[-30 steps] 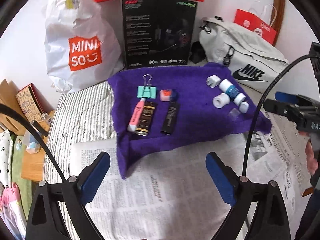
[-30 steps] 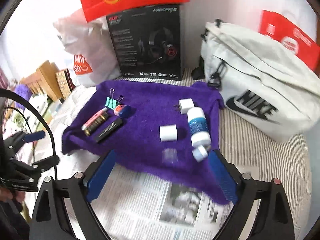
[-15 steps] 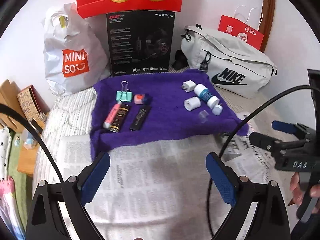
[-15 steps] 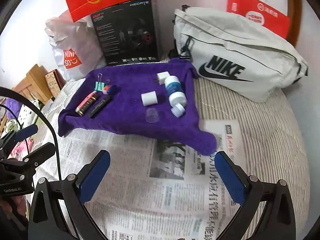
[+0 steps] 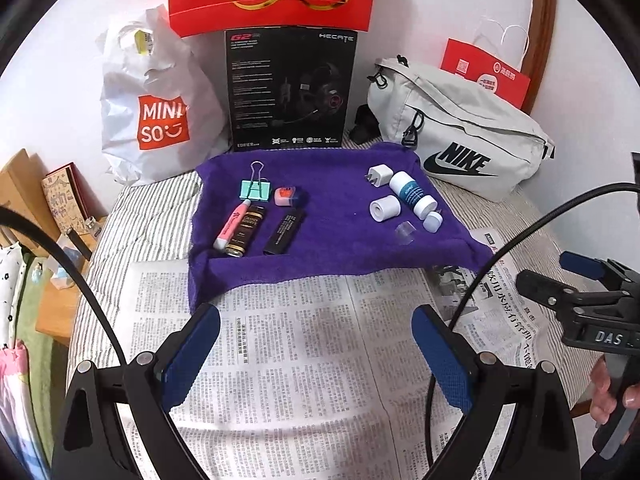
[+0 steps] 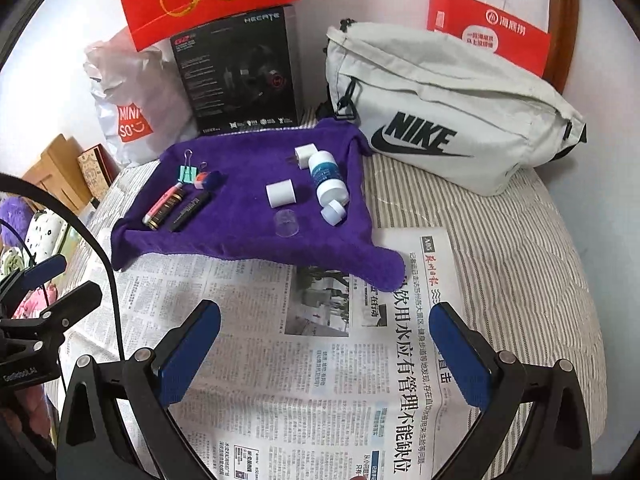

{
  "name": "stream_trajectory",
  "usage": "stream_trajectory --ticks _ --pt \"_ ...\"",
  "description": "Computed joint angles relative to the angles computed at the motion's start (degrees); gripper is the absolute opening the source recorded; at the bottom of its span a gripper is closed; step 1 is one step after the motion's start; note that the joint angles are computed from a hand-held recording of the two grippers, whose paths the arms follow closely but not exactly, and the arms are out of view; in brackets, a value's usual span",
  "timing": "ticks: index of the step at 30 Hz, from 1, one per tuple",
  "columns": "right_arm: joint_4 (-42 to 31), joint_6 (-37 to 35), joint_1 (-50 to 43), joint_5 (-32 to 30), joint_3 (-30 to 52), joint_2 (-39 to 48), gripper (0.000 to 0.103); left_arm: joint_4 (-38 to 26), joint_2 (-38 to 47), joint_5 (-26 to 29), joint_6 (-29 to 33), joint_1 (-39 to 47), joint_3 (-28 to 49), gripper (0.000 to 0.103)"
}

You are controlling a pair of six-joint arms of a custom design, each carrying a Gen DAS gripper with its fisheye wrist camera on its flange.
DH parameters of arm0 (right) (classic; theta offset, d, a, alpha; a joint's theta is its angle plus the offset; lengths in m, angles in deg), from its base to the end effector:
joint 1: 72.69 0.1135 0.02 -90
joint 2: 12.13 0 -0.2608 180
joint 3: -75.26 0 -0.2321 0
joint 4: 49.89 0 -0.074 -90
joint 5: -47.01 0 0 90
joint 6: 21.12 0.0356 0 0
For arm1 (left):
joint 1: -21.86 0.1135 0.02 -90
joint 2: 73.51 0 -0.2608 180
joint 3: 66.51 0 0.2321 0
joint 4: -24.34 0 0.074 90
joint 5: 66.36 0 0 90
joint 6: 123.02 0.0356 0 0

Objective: Organize rigid objects

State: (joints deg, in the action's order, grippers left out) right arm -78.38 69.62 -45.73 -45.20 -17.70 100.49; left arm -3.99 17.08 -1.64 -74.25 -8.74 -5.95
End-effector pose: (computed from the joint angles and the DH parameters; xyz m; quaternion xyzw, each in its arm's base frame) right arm 0.3505 0.1798 0.1653 -0.2215 0.9249 0.0916 0.2950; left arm 0.2482 -0.1291 0.1677 -0.1464 0.9292 0.0145 0.3389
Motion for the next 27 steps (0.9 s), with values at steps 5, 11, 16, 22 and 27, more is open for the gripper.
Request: stream_trajectory --ticks 5,11,16,22,27 --pt "0.5 0.1 0.5 0.6 -1.6 -2.1 0.103 -0.2 -1.1 0.2 -0.8 0.9 -1.2 0.097" --pt "0.6 0.0 0.7 0.9 -2.3 -3.1 0.103 -0.6 -1.3 -0.1 -0.5 0.7 -1.4 0.097" --pt "0.6 -0.4 0.8 1.0 -2.9 -3.7 0.103 -1.3 -0.9 -0.3 -0.7 0.2 -0.8 0.097" --pt "0.9 -0.2 0.8 1.1 -3.5 -4.3 0.103 -2.8 -0.7 -1.3 -1.3 -0.6 0.3 0.097" --pt "1.0 -0.3 0.8 1.2 -3.6 -4.3 0.103 -3.5 -0.6 -1.7 -1.6 -0.9 0.8 0.097"
